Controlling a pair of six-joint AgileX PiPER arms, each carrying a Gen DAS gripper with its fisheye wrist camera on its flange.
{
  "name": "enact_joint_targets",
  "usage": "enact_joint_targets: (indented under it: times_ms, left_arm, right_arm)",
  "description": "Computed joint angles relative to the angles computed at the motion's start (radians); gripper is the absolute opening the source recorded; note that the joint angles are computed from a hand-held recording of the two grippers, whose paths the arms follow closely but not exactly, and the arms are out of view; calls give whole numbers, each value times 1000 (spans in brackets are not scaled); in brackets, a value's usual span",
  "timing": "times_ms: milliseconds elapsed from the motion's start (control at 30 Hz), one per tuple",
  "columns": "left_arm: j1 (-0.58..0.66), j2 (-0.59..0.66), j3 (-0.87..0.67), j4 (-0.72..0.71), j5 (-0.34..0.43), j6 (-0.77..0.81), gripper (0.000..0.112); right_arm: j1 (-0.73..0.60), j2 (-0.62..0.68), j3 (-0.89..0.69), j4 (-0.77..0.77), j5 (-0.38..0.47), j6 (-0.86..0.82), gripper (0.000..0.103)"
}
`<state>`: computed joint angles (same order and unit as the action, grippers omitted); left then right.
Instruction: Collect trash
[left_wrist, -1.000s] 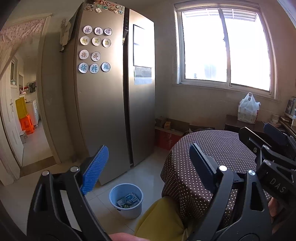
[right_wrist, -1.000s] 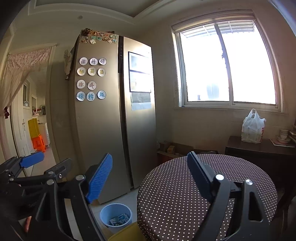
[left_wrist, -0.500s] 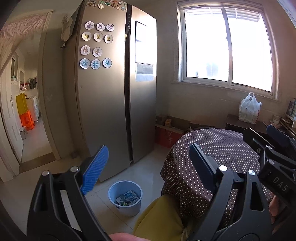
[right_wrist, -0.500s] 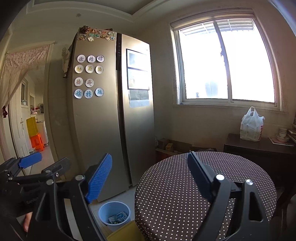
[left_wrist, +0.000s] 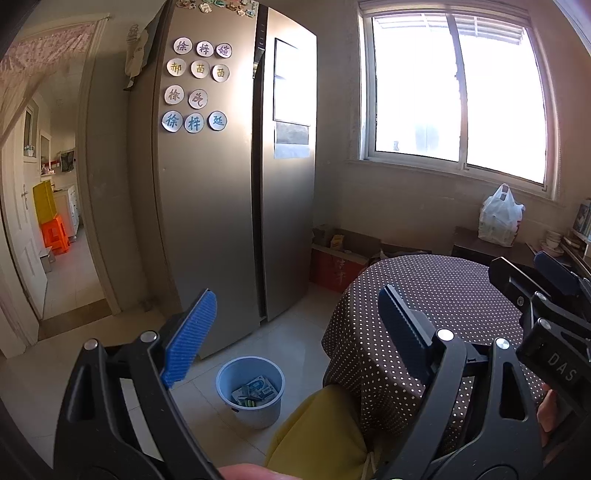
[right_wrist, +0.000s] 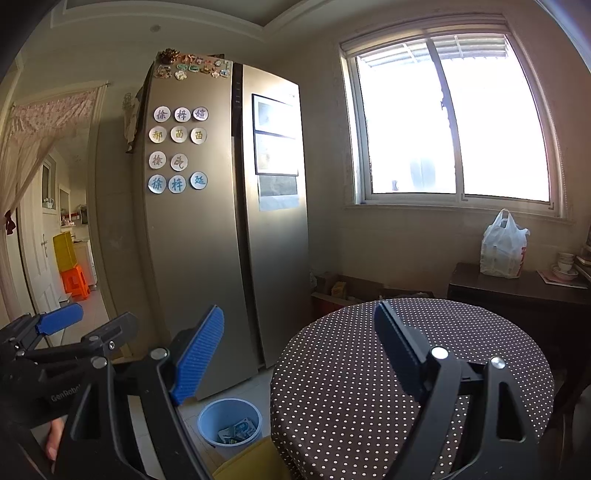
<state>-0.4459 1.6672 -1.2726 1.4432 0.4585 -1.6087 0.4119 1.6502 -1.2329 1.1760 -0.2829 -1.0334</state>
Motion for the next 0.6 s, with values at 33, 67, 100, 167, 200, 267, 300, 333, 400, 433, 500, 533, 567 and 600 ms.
enact_joint_targets:
  times_ms: [33, 67, 100, 167, 200, 267, 300, 333, 400, 433, 500, 533, 567, 600]
  left_arm:
    - [-1, 0, 1, -1, 2, -1, 88]
    - [-1, -2, 3, 0, 3, -3, 88]
    - [-2, -2, 4, 1, 5, -5, 88]
    - [-3, -3, 6, -2, 8, -1, 88]
    - [-4, -4, 7, 1, 8, -3, 88]
    - [-6, -5, 11, 6, 9, -7, 88]
    - [-7, -5, 11, 5, 9, -5, 88]
    - [-6, -6, 14, 6, 8, -6, 88]
    - [-8, -8, 16, 7, 12, -8, 88]
    - [-9, -11, 19, 12, 13, -14, 88]
    - [-8, -14, 22, 19, 9, -20, 89]
    - [-9, -15, 23, 20, 9, -22, 89]
    - [-10, -16, 26, 25, 9, -27, 89]
    - [-11, -17, 27, 28, 10, -30, 89]
  right_arm:
    - [0, 1, -1, 3, 0, -2, 82]
    - [3, 3, -3, 12, -2, -10, 82]
    - [5, 3, -4, 21, -4, -17, 82]
    - [8, 3, -4, 29, -5, -23, 82]
    - [9, 4, -5, 38, -5, -32, 82]
    - [13, 4, -5, 55, -7, -47, 82]
    - [13, 4, -5, 55, -5, -47, 82]
    - [14, 3, -3, 55, -5, -47, 82]
    - [18, 2, -1, 55, -8, -49, 82]
    - [18, 2, -2, 58, -8, -53, 82]
    - [20, 1, -2, 56, -8, -52, 82]
    - [21, 1, -2, 54, -7, -51, 82]
    - [22, 2, -5, 63, -6, -59, 82]
    - [23, 3, -7, 70, -7, -65, 82]
